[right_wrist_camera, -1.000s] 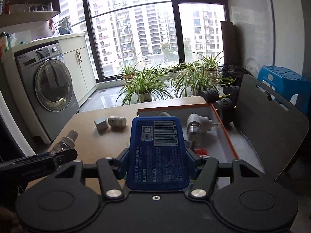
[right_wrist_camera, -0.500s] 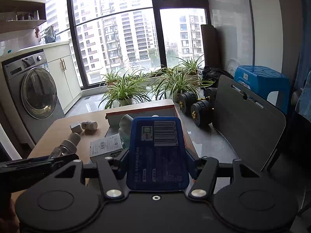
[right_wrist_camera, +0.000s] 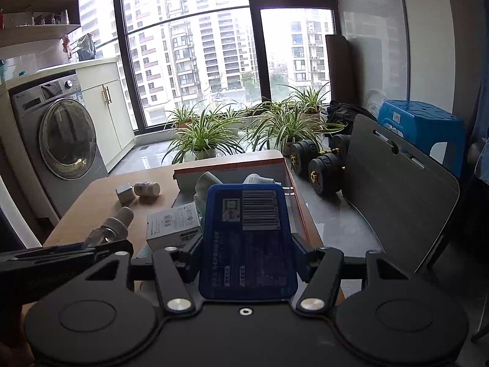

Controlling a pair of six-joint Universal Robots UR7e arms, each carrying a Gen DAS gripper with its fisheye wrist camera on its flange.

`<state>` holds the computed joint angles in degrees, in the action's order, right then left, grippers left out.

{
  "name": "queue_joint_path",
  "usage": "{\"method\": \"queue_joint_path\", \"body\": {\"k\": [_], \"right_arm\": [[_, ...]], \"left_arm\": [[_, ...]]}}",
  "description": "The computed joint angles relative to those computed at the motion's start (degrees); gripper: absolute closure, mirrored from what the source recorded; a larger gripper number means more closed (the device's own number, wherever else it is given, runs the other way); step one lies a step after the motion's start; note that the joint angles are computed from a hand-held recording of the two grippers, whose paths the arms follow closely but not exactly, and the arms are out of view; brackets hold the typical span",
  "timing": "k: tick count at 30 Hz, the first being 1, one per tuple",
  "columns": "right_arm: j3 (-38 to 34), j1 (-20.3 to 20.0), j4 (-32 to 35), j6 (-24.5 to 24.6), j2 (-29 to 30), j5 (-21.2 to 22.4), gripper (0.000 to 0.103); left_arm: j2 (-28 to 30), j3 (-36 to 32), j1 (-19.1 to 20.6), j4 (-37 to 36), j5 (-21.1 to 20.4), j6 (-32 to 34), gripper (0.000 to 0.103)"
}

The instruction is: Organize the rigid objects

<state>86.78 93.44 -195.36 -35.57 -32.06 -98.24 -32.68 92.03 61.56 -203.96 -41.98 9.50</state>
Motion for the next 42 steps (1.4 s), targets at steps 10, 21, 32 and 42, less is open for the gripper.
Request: {"method": "queue_joint_path", "body": {"k": [10, 21, 32, 42], "right_arm": [[-0.73, -0.26, 0.48, -0.4, 0.63, 0.11, 0.032], [-1.4, -0.33, 0.94, -0.37, 1.06, 0.05, 0.032], [-1.84, -0.35, 1.28, -0.34, 1.26, 0.01, 0.032], [-2.33, -0.36, 1.56, -0.32, 1.64, -0.13, 0.032]], "left_arm": [[0.09, 0.09, -0.12, 0.27, 0.4, -0.95, 0.053], [0.26, -0.16, -0.09, 0.87, 0.8, -1.3, 0.054], [0.33, -0.51, 0.12, 1.88, 0.79, -1.76, 0.053], [0.48, -0.95, 0.26, 2.42, 0.8, -1.84, 0.053]]}}
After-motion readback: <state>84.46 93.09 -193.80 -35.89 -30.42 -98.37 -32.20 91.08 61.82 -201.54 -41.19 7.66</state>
